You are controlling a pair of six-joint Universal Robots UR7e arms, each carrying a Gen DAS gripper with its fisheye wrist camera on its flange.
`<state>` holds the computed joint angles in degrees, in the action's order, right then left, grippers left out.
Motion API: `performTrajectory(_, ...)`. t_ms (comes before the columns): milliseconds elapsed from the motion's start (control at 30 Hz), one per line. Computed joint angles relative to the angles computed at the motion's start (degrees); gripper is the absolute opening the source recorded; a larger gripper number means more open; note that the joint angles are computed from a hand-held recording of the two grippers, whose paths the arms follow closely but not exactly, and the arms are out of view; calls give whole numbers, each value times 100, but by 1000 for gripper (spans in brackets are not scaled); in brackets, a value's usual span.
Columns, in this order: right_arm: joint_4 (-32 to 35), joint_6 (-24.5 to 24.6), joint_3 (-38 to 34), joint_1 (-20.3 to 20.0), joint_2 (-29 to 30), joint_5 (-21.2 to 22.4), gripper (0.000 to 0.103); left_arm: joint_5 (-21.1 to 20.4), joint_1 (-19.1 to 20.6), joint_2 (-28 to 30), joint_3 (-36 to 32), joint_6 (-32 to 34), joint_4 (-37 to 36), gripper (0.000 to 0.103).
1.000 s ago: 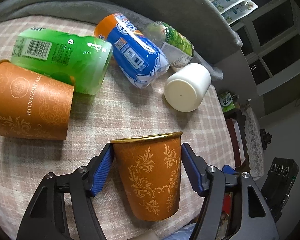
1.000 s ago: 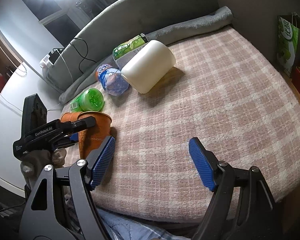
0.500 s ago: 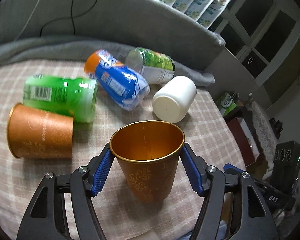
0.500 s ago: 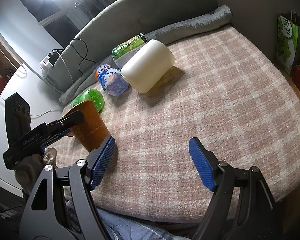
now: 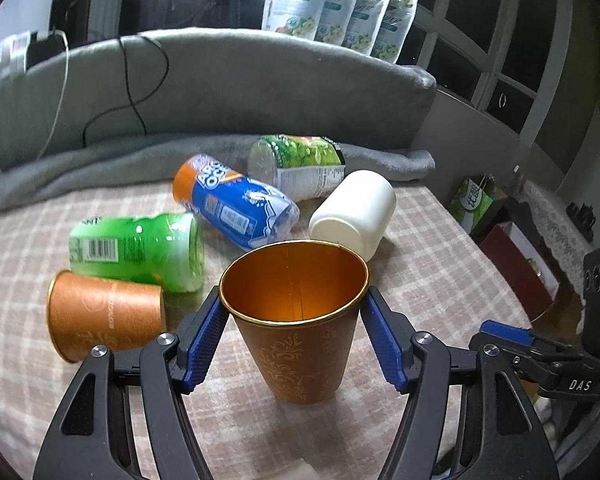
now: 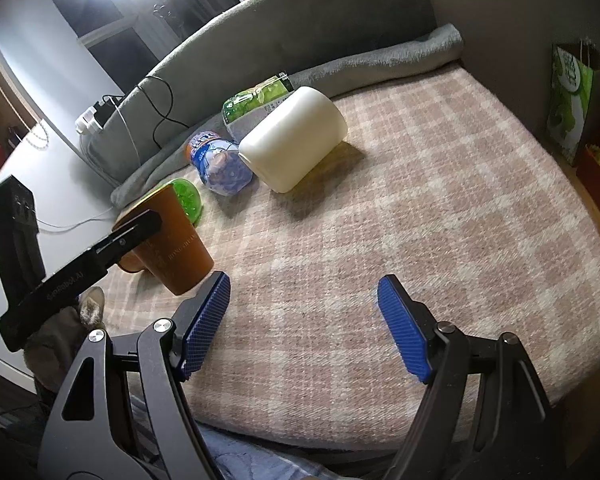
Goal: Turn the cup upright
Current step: 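Hold the orange cup mouth-up in the left tool and carry it, then lower the cup upright onto the table and open the left tool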
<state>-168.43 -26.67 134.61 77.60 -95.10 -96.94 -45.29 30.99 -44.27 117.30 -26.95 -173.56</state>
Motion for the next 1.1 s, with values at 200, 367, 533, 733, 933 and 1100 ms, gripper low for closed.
performTrajectory(200, -344, -175, 64, 171, 85, -270, 79, 299, -80, 132, 12, 295, -191, 67)
performTrajectory(367, -674, -360, 131, 319, 175, -541, 79, 580, -144, 260, 27, 560, -412, 67)
performTrajectory(533, -1020, -515, 205, 437, 253, -742, 79, 703, -146, 353, 31, 755, -610, 67)
performTrajectory(733, -1220, -641, 247, 497, 313, -840, 79, 589, -114, 391, 89, 929, -889, 67)
performTrajectory(933, -1209, -623, 247, 491, 319, -839, 79, 569, -90, 399, 119, 987, -962, 67)
performTrajectory(1100, -1198, -620, 243, 487, 315, -837, 79, 537, -69, 409, 136, 1032, -972, 67)
